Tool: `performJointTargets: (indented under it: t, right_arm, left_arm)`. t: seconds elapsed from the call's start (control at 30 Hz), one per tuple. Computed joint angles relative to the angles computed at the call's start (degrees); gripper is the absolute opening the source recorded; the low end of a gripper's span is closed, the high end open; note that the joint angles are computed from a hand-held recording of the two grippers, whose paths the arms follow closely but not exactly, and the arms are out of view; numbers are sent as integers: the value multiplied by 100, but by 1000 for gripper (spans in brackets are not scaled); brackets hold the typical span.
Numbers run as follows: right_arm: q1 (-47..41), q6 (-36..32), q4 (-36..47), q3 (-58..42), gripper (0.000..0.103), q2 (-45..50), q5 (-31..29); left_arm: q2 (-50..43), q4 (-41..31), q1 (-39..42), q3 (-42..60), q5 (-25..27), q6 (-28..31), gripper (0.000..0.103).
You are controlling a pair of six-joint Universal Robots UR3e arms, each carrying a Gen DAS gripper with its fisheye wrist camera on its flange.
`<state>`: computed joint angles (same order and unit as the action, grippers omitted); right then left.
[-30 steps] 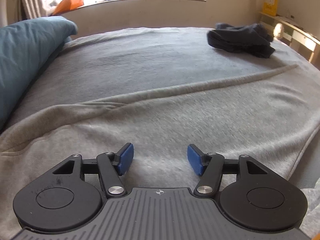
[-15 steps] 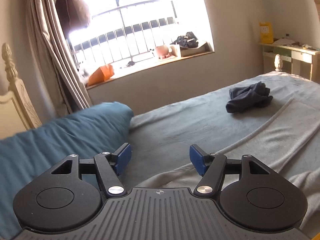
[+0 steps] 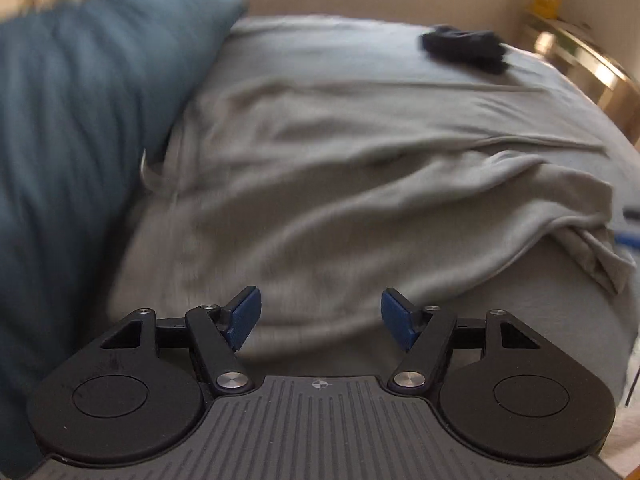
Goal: Fold clothes
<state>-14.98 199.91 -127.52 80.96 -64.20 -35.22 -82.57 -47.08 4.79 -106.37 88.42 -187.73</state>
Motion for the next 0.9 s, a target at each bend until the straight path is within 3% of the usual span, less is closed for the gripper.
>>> performJointTargets:
  t: [0.13, 0.27, 0.4, 0.5, 0.73, 0.9]
  right_arm:
    - [-21, 765, -1278, 1235, 39, -118, -88]
    - [174, 1041, -1802, 1055, 39, 295, -154]
    - [469, 1289, -1913, 432, 39, 900, -135]
    - [694, 1129, -1566, -11, 40, 1111, -197]
    - [846, 1914, -2243, -333, 40, 1598, -116]
    - [1107, 1943, -2033, -990, 40, 2041, -89]
  left_arm:
    - [238, 891, 333, -1166, -55, -1491, 67]
    - [360, 1983, 591, -1913, -161, -2209, 67]
    - [376, 2367, 854, -2212, -671, -2549, 67]
    - [273, 2662, 692, -2292, -536, -2592, 67]
    - [-160, 3029, 718, -2379, -460, -3111, 64]
    - [-543, 3039, 520, -2116, -167, -3052, 63]
